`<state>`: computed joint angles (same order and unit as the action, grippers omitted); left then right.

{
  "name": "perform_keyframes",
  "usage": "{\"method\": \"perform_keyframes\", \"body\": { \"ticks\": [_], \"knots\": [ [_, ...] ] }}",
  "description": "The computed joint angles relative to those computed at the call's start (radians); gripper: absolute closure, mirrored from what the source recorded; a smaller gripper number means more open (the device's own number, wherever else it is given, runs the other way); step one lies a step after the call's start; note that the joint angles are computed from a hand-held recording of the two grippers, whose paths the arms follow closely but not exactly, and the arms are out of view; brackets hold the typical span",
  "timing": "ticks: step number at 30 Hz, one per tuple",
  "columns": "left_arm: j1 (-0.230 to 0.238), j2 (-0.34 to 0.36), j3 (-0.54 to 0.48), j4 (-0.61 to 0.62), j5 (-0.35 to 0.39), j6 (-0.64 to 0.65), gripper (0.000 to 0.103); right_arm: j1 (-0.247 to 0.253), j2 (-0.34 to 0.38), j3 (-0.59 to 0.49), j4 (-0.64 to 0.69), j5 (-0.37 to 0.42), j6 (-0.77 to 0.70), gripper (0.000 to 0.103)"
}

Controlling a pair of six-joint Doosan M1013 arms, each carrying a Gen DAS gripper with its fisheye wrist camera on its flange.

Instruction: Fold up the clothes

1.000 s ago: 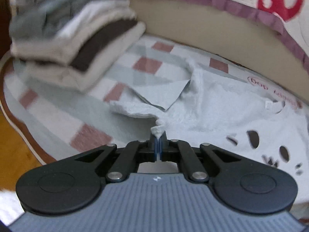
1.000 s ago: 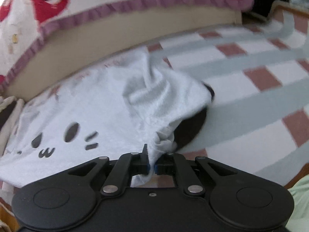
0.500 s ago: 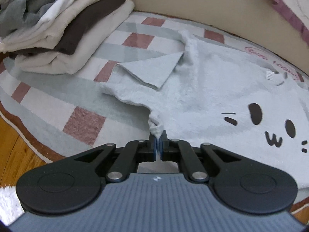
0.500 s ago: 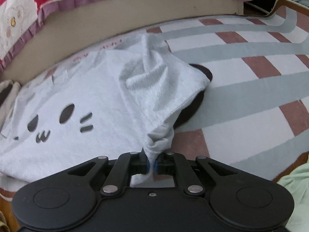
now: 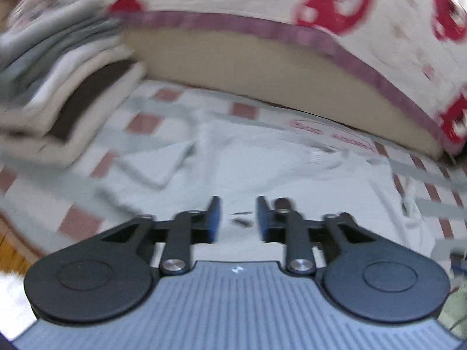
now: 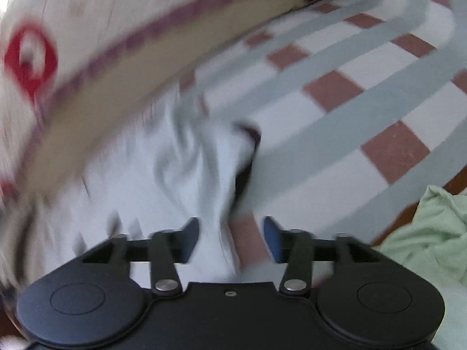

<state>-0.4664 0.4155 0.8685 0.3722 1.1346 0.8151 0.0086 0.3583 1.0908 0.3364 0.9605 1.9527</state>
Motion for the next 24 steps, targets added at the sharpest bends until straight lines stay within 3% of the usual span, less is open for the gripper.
{"method": "perform_keyframes", "body": {
  "ticks": [4, 8, 10, 11, 12, 14, 17, 19, 24],
  "knots": [
    [0.022, 0.159, -0.182, -0.283, 0.033, 0.258, 0.066, -0.023, 0.071, -0.06, 0.12, 0.019, -0.064, 0.042],
    [0.002, 0.282, -0.33, -0.281, 0.094, 0.369, 0.069, -0.007, 0.123, -0.085, 0.097, -0.033, -0.013, 0.042],
    [-0.001, 0.322, -0.383, -0.274, 0.145, 0.387, 0.069, 0.015, 0.127, -0.064, 0.033, -0.141, -0.025, 0.042],
    [-0.002, 0.344, -0.413, -0.271, 0.172, 0.397, 0.069, 0.025, 0.128, -0.052, 0.024, -0.196, -0.078, 0.063],
    [-0.004, 0.366, -0.445, -0.267, 0.2, 0.406, 0.069, 0.031, 0.137, -0.062, 0.021, -0.207, -0.151, 0.094],
    [0.002, 0.408, -0.522, -0.288, 0.287, 0.465, 0.069, 0.058, 0.152, -0.102, -0.142, -0.203, -0.227, 0.097],
    [0.013, 0.44, -0.595, -0.342, 0.369, 0.585, 0.07, 0.085, 0.101, -0.052, -0.424, -0.303, -0.071, 0.097],
    [0.022, 0.452, -0.624, -0.381, 0.411, 0.635, 0.07, 0.09, 0.077, -0.031, -0.537, -0.28, -0.001, 0.097],
    [0.034, 0.359, -0.448, -0.39, 0.323, 0.723, 0.069, 0.126, 0.123, -0.086, -0.706, -0.018, -0.065, 0.094]
  ]
}}
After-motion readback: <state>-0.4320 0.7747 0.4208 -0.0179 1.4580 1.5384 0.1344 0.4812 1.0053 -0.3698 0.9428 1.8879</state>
